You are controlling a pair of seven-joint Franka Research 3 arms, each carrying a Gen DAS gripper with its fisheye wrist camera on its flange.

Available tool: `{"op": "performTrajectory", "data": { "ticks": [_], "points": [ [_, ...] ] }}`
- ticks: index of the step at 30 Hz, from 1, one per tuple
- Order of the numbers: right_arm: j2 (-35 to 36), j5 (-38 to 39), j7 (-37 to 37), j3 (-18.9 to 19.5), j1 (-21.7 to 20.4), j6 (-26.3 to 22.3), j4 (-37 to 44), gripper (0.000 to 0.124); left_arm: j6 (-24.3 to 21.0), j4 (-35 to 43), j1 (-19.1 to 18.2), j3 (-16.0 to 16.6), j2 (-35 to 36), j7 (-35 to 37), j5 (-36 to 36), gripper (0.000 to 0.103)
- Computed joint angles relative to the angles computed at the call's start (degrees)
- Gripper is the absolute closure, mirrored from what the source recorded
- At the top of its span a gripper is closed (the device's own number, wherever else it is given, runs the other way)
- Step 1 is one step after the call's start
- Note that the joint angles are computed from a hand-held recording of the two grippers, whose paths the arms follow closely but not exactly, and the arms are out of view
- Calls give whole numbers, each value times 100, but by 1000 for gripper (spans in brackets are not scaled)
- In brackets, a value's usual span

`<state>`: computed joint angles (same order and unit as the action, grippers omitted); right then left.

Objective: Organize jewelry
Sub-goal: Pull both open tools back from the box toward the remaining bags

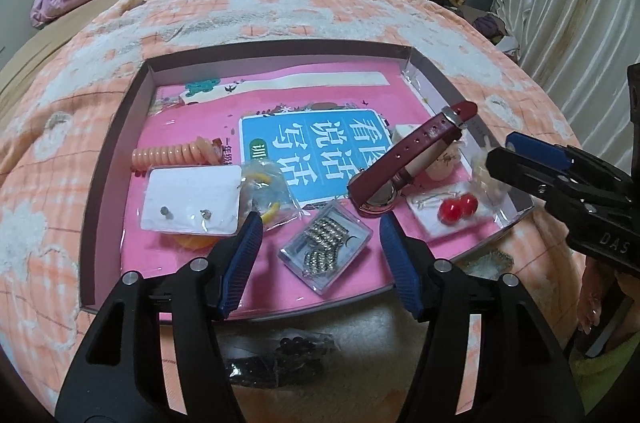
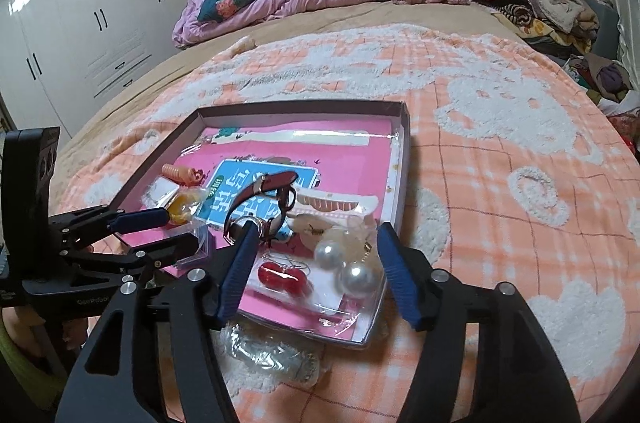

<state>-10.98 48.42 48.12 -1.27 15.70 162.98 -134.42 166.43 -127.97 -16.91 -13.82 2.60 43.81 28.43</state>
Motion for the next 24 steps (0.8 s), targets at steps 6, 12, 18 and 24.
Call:
{"op": "performTrajectory", "data": {
  "ticks": [6,12,18,24],
  "points": [
    [-350,620,-377,-153,144,177,-157,40,-10,-82,9,-13,-172,-15,-15,40],
    [-818,1203,-813,-315,391,477,-363,33,57,-265,74,-67,-564,-404,361,24],
    [-1241,1448,-1007,-428,604,617,-544,27,74,-516,223,-202,-1016,-648,683,12],
    [-1542,1236,-905,-393,786,852,-758,27,50,-804,362,-290,-1400,-771,717,10]
  ]
}}
